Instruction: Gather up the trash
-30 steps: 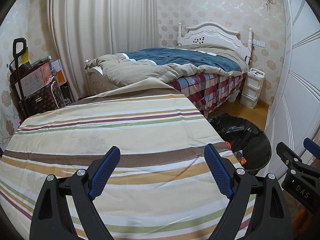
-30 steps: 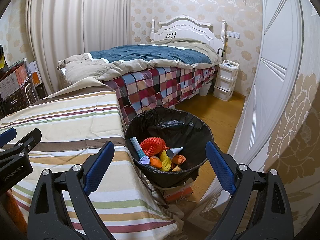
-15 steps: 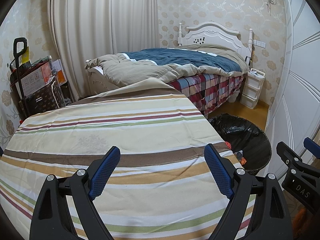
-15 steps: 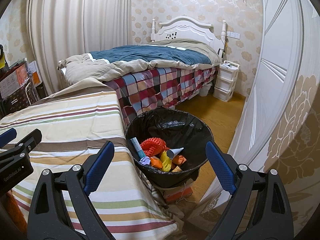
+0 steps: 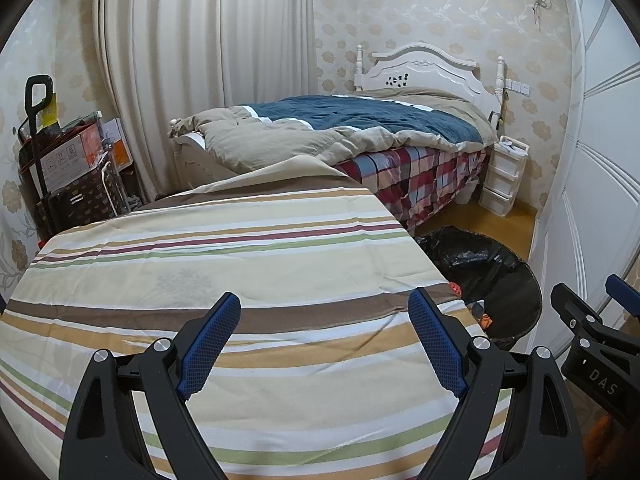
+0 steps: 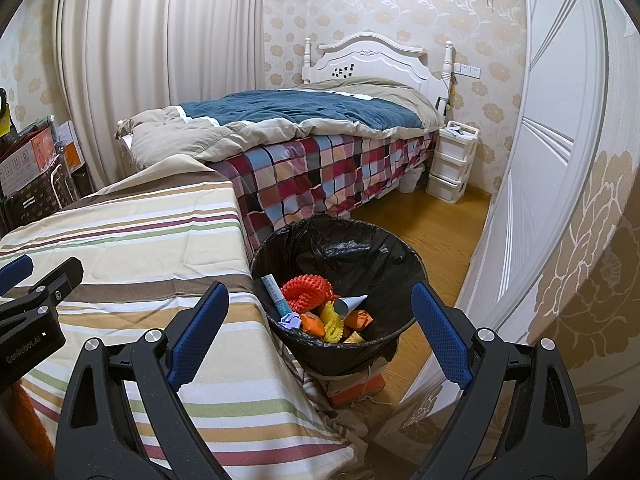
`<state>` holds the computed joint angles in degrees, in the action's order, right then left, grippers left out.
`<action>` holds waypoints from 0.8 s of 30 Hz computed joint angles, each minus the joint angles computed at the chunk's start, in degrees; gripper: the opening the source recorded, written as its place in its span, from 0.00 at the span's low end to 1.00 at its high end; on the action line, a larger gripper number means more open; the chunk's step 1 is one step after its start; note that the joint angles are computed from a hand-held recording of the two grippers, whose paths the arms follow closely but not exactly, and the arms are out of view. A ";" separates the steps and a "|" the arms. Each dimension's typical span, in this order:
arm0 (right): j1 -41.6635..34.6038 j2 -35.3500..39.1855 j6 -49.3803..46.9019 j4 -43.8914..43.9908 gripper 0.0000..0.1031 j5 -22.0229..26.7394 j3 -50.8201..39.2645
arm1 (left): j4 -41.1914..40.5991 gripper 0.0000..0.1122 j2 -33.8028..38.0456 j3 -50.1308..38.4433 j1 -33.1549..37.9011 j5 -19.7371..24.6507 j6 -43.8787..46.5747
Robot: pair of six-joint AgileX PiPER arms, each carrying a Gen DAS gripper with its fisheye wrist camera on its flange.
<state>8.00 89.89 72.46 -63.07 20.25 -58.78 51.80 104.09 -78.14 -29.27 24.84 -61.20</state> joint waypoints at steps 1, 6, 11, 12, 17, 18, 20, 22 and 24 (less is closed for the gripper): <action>0.12 -0.08 -0.05 0.08 0.88 0.13 0.01 | -0.10 0.76 0.00 -0.02 -0.04 0.12 0.01; 0.07 0.02 0.27 -0.25 0.88 0.03 0.03 | 0.72 0.76 -0.11 0.22 -0.14 0.13 -0.70; 0.15 0.01 0.30 -0.27 0.88 0.10 0.03 | 1.69 0.76 -0.24 0.32 -0.27 0.63 -1.35; 0.17 0.02 0.30 -0.27 0.88 0.10 0.03 | 2.08 0.76 -0.31 0.43 -0.33 0.67 -1.95; 0.33 0.00 0.28 -0.24 0.88 0.24 0.02 | 2.59 0.76 -0.29 0.65 -0.32 0.52 -2.74; 0.24 0.06 0.34 -0.31 0.88 0.15 0.01 | 3.25 0.76 -0.29 0.76 -0.33 0.56 -3.32; 0.44 0.04 0.19 -0.15 0.88 0.37 -0.05 | 5.01 0.76 -0.38 1.20 -0.43 0.50 -4.90; 0.55 -0.02 -0.29 0.29 0.88 0.42 -0.10 | 5.88 0.76 -0.43 1.48 -0.37 0.43 -5.49; 1.09 -0.09 -0.95 0.98 0.88 0.90 -0.37 | 5.50 0.76 -0.42 1.43 -0.38 0.49 -5.41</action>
